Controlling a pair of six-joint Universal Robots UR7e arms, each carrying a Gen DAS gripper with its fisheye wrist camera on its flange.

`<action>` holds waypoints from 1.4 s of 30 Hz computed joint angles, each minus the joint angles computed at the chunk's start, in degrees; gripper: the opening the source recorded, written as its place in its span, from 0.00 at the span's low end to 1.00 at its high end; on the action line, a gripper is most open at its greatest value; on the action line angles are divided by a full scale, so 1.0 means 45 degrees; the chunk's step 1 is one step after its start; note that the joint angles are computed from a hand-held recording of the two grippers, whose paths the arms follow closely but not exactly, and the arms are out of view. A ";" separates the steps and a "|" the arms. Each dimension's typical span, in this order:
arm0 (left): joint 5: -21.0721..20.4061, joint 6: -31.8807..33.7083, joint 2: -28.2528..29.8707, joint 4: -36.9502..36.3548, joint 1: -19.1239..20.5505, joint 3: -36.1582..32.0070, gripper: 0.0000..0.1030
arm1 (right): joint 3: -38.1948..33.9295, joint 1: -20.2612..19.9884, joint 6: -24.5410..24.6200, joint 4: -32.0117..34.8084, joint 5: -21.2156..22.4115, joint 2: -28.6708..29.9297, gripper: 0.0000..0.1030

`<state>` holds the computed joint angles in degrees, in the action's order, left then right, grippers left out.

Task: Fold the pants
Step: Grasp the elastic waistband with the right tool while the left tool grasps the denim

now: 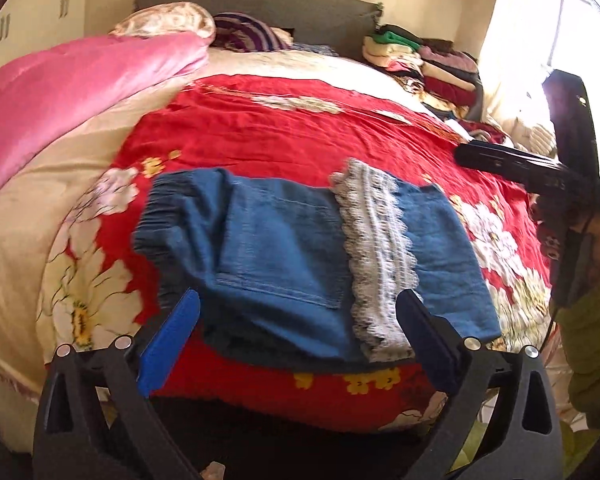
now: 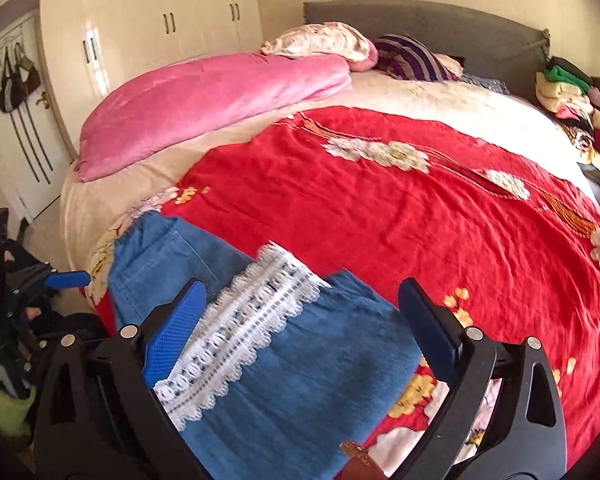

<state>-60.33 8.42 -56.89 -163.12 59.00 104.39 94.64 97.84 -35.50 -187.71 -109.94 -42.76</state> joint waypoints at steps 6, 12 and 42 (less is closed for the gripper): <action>0.0018 -0.0538 -0.0333 0.0091 0.0411 -0.0019 0.95 | -0.0839 0.0413 -0.0238 0.0705 -0.0003 0.0580 0.89; -0.0282 -0.1371 -0.0375 0.0679 0.1024 -0.0327 0.95 | -0.1799 0.0693 -0.0238 0.1946 0.0267 0.1174 0.89; -0.4017 -0.2480 0.0588 0.0843 0.2659 -0.1126 0.43 | -1.1620 0.1540 -0.0341 1.2042 -0.0659 0.7058 0.90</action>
<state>-78.41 -2.74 -54.24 -159.32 70.96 99.33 42.35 104.77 -37.04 -133.52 -112.90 -11.00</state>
